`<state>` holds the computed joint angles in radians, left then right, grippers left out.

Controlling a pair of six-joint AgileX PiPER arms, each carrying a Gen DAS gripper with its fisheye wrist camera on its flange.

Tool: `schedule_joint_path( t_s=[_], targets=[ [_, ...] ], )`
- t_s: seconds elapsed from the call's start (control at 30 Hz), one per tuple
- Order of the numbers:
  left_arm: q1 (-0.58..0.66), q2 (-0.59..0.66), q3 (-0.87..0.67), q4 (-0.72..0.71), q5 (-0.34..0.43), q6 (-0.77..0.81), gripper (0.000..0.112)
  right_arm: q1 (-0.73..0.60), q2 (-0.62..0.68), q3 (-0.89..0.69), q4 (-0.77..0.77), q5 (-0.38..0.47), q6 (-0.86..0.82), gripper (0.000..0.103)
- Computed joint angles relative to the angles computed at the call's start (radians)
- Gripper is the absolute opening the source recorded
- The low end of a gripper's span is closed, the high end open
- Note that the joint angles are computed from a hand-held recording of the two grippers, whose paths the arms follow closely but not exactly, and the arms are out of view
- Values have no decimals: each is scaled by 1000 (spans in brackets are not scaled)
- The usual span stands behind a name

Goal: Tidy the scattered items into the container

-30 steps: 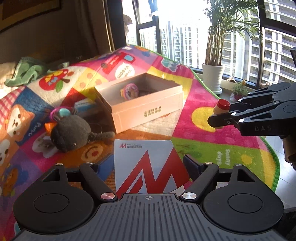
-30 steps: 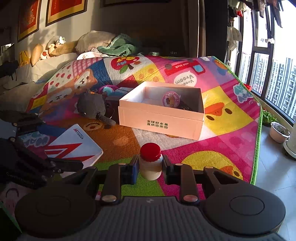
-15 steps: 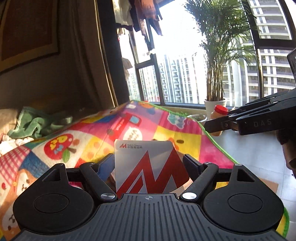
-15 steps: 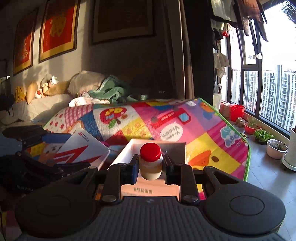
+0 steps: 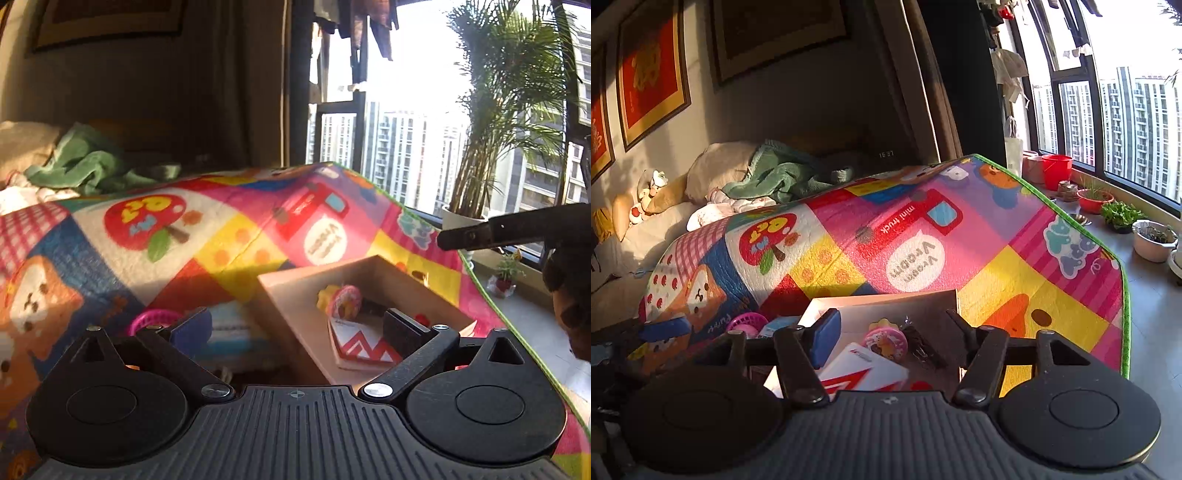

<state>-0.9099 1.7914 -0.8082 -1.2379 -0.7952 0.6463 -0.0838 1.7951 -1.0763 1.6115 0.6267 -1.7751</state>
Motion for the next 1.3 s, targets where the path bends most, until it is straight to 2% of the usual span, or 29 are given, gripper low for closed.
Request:
schedule_joint_path(
  t_s=[0.13, 0.23, 0.37, 0.47, 0.67, 0.73, 0.8, 0.9, 1.0, 1.03, 1.07, 1.13, 1.23, 1.3],
  targets=[
    [-94, 18, 126, -34, -123, -164, 102, 59, 44, -12, 19, -59, -15, 65],
    [-142, 69, 168, -79, -172, -240, 103, 115, 58, -11, 14, -85, -8, 69],
    [-142, 130, 198, -83, -200, -368, 103, 217, 37, 22, 59, -141, -111, 73],
    [-92, 120, 227, -17, -133, -467, 103, 318, 21, 26, 92, -195, -189, 75],
    [-33, 105, 292, 132, -108, -682, 103, 490, 98, -151, -360, -248, 274, 74],
    [-36, 107, 290, 134, -108, -682, 103, 510, 127, -202, -513, -194, 443, 73],
    [-43, 108, 277, 112, -100, -649, 103, 518, 149, -225, -547, -135, 507, 73],
    [-46, 111, 257, 82, -90, -607, 103, 561, 196, -302, -646, -135, 673, 73],
    [-38, 107, 276, 119, -92, -659, 103, 597, 284, -464, -739, -121, 817, 73],
    [-36, 104, 285, 134, -95, -682, 103, 609, 322, -533, -802, -107, 888, 71],
    [-34, 102, 295, 151, -101, -707, 103, 622, 361, -602, -883, -90, 977, 64],
    [-28, 100, 311, 189, -109, -750, 103, 644, 453, -761, -1048, -12, 1152, 53],
    [-25, 96, 323, 215, -112, -776, 103, 664, 574, -942, -1172, 91, 1285, 53],
    [-29, 95, 326, 213, -117, -783, 103, 689, 599, -955, -1286, 53, 1367, 49]
  ],
)
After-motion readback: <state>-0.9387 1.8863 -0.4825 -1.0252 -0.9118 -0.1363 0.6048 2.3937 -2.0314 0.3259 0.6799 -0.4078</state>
